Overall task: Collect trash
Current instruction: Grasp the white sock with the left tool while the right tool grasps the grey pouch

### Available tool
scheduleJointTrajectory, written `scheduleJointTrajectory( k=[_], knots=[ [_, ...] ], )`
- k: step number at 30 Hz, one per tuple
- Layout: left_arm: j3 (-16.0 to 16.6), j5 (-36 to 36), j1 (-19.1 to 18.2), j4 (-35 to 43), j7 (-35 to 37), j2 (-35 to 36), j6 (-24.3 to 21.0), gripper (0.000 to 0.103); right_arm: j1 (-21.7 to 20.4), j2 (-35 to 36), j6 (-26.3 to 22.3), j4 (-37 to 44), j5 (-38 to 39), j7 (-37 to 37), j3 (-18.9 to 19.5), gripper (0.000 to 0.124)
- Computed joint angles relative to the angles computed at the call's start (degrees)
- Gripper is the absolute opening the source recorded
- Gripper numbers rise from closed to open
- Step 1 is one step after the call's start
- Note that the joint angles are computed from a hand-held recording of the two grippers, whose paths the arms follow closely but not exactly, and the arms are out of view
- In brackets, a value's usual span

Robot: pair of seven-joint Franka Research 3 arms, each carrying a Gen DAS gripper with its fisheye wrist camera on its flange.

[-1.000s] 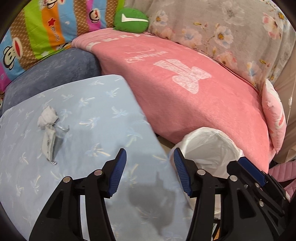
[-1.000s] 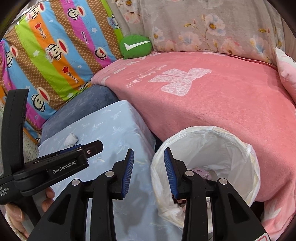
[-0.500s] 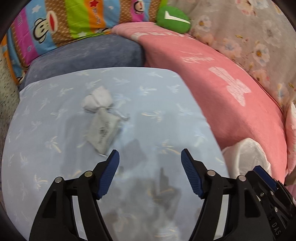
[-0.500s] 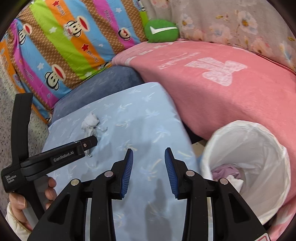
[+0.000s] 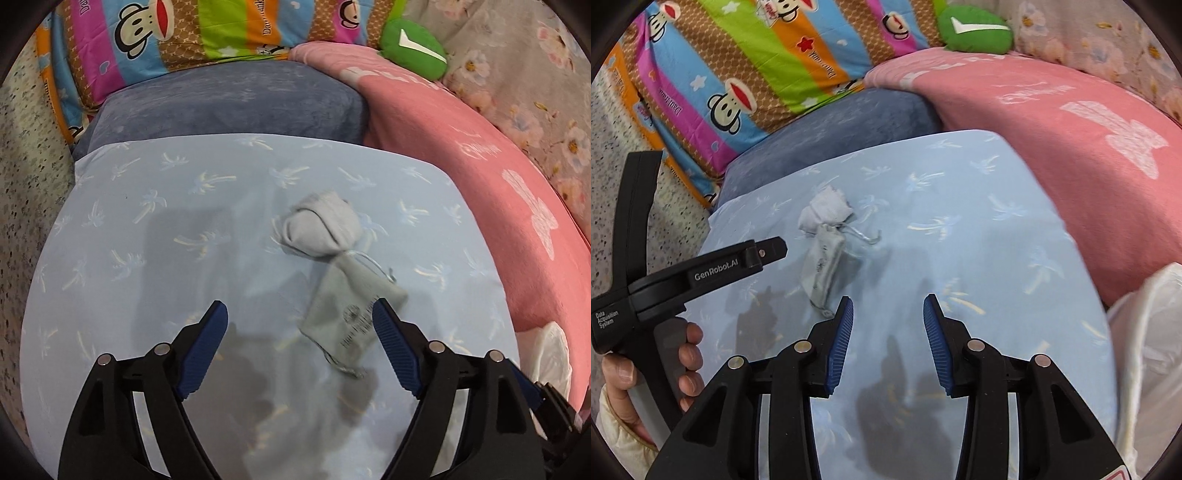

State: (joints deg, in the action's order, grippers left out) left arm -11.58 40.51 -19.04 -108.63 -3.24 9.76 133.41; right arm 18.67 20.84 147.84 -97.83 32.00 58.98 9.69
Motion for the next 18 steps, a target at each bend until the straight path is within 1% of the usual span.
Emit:
scheduleJointTrajectory(
  k=[6,11,15,17,18],
  knots=[
    [1.4,-0.3,2.4,-0.8,1.9,0.3,4.0,0.077,2.5,6.7,-2.6,7.9,-3.2,3.6,0.3,0.039],
    [2.3,-1.6,4.0,0.5,5.1,2.7,7.2,0.077,4.1,11.5,-4.1,13.5,-5.7,6.0,0.3,0.039],
    [3.0,-2.2,4.5,1.9,7.7,4.7,9.5,0.076,4.7,14.7,-5.3,17.4,-6.9,8.0,0.3,0.040],
    [3.3,-2.6,4.6,2.4,8.9,5.6,10.6,0.075,5.1,16.1,-6.2,19.2,-7.6,8.9,0.2,0.039],
    [3.4,-3.2,4.8,2.7,9.7,6.1,11.1,0.072,5.2,16.6,-6.3,19.7,-7.9,9.3,0.2,0.039]
  ],
)
